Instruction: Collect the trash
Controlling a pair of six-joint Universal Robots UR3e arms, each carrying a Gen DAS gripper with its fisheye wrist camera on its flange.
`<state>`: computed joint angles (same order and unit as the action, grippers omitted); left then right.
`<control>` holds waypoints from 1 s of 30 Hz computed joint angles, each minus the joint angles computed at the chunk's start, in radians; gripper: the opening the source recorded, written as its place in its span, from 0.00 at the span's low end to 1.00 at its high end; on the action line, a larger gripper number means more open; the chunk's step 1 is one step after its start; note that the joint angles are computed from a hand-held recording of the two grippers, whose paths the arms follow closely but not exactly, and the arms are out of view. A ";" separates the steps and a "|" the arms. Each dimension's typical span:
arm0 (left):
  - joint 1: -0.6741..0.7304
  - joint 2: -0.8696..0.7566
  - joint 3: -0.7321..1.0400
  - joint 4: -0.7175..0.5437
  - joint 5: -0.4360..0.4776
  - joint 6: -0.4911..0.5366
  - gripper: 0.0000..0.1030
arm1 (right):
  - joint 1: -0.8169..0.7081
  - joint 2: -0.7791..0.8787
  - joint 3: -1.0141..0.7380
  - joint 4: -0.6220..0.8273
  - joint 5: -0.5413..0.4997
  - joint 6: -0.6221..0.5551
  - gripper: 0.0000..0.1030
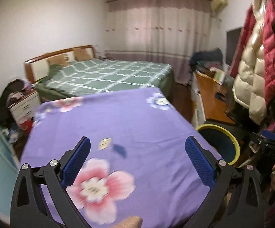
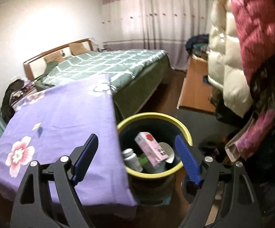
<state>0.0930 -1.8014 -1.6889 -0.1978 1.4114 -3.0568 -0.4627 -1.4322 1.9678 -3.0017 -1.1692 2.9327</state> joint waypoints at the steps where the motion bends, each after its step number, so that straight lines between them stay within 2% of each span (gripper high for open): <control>1: 0.031 0.053 -0.060 0.011 -0.011 -0.005 0.95 | 0.007 -0.015 0.011 -0.003 0.003 -0.008 0.78; 7: 0.176 0.293 -0.325 0.065 -0.047 -0.006 0.95 | 0.034 -0.098 0.098 -0.029 0.027 -0.035 0.79; 12: 0.253 0.409 -0.438 0.054 -0.094 0.014 0.95 | 0.034 -0.160 0.154 -0.052 0.036 -0.029 0.80; 14: 0.259 0.422 -0.445 0.049 -0.098 0.013 0.95 | 0.030 -0.170 0.163 -0.058 0.043 -0.026 0.80; 17: 0.199 0.373 -0.402 0.069 -0.039 -0.025 0.95 | 0.022 -0.177 0.168 -0.066 0.049 -0.013 0.80; 30: 0.179 0.328 -0.369 0.069 -0.023 -0.036 0.95 | 0.024 -0.151 0.140 -0.060 0.049 -0.002 0.81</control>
<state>0.2716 -1.4732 -2.0574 -0.1289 1.3880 -3.0931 -0.4383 -1.5828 2.1081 -3.0614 -1.1205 2.9310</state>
